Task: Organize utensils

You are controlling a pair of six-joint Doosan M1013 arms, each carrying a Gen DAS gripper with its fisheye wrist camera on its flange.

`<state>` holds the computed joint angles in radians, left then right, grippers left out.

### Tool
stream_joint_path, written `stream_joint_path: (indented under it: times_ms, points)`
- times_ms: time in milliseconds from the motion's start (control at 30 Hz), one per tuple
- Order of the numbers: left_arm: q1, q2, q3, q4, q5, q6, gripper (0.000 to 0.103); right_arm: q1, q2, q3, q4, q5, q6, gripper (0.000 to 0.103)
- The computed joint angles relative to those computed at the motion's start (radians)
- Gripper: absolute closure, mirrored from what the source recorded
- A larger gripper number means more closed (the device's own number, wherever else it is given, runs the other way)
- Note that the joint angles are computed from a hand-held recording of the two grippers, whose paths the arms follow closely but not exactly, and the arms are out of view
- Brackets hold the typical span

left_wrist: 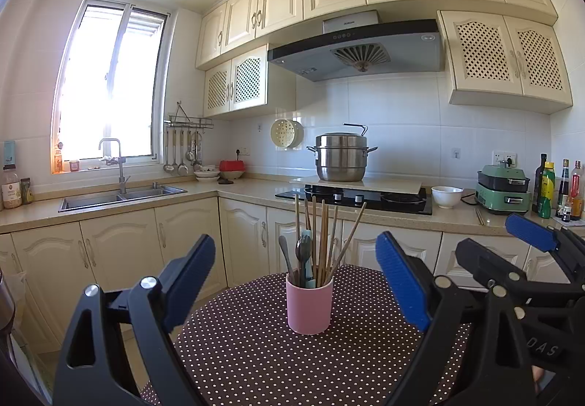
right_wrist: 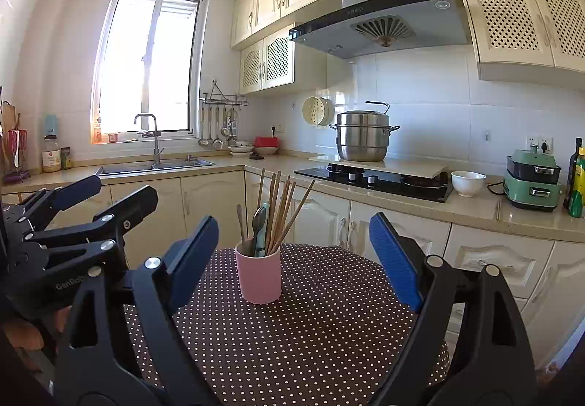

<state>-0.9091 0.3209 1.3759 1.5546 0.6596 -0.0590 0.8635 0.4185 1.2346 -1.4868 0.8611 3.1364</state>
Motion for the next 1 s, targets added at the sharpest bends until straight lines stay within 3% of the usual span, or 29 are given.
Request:
stream_joint_path:
  times_ms: [1000]
  points:
    - [0.002, -0.003, 0.006, 0.007, 0.0, -0.005, 0.015, -0.001, 0.0, -0.001, 0.004, -0.003, -0.001, 0.019]
